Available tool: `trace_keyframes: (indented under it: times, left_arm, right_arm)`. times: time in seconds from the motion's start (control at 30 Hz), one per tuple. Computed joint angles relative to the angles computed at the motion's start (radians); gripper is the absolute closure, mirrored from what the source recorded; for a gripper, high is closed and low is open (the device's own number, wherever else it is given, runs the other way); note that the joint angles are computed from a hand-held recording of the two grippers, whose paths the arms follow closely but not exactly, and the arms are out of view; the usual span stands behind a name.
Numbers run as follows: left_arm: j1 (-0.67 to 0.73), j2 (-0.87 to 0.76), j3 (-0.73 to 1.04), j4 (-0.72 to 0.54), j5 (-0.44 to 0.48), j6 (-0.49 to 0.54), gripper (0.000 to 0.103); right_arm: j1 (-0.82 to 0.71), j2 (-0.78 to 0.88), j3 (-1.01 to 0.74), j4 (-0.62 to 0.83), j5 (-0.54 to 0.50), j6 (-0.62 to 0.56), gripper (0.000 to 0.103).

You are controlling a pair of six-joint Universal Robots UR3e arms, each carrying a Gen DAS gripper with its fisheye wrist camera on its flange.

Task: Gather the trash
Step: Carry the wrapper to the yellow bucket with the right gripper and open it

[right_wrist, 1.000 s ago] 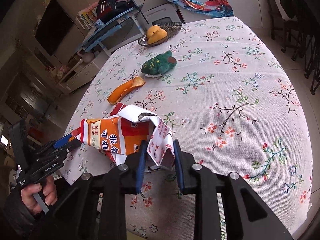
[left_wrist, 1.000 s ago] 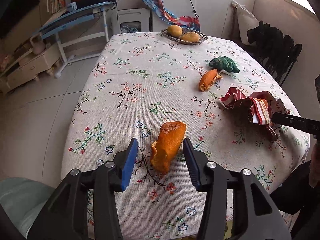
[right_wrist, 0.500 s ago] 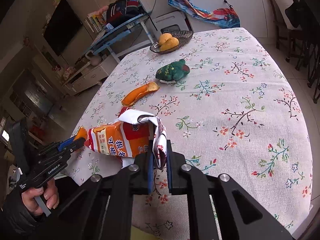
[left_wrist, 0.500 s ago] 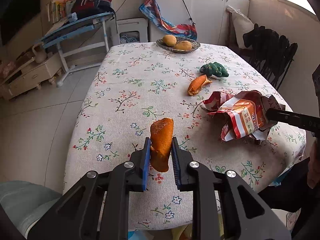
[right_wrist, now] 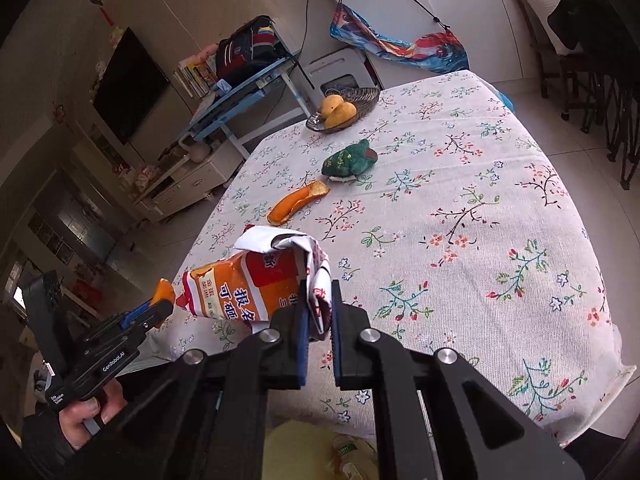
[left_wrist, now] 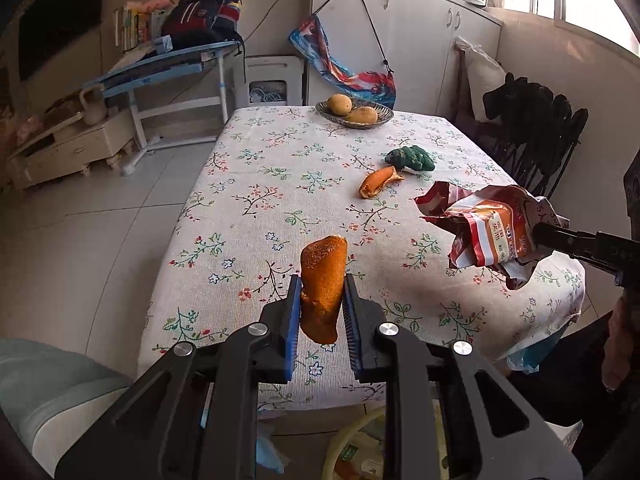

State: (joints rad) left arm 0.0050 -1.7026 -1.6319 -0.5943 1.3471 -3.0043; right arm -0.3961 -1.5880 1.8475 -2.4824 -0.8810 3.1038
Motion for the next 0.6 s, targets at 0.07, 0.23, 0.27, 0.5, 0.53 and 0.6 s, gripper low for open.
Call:
trace_keyframes:
  times: [0.07, 0.23, 0.27, 0.5, 0.53, 0.6]
  left_arm:
    - [0.002, 0.033, -0.029, 0.005, -0.004, -0.009, 0.083]
    - [0.009, 0.112, -0.094, 0.009, -0.019, -0.026, 0.083]
    - [0.009, 0.127, -0.104, 0.008, -0.021, -0.028, 0.083]
    - [0.006, 0.230, -0.164, -0.004, -0.032, -0.038, 0.083]
    - [0.004, 0.247, -0.171, -0.009, -0.033, -0.040, 0.083]
    - [-0.001, 0.273, -0.185, -0.012, -0.031, -0.043, 0.083]
  right_arm:
    - [-0.017, -0.038, 0.030, 0.006, 0.016, 0.001, 0.093]
    - [-0.056, -0.121, 0.087, 0.033, 0.052, -0.009, 0.093]
    - [-0.062, -0.130, 0.093, 0.035, 0.057, -0.009, 0.093]
    - [-0.095, -0.213, 0.146, 0.068, 0.084, -0.037, 0.093]
    - [-0.097, -0.224, 0.152, 0.074, 0.086, -0.042, 0.093]
    - [-0.098, -0.248, 0.163, 0.088, 0.086, -0.056, 0.093]
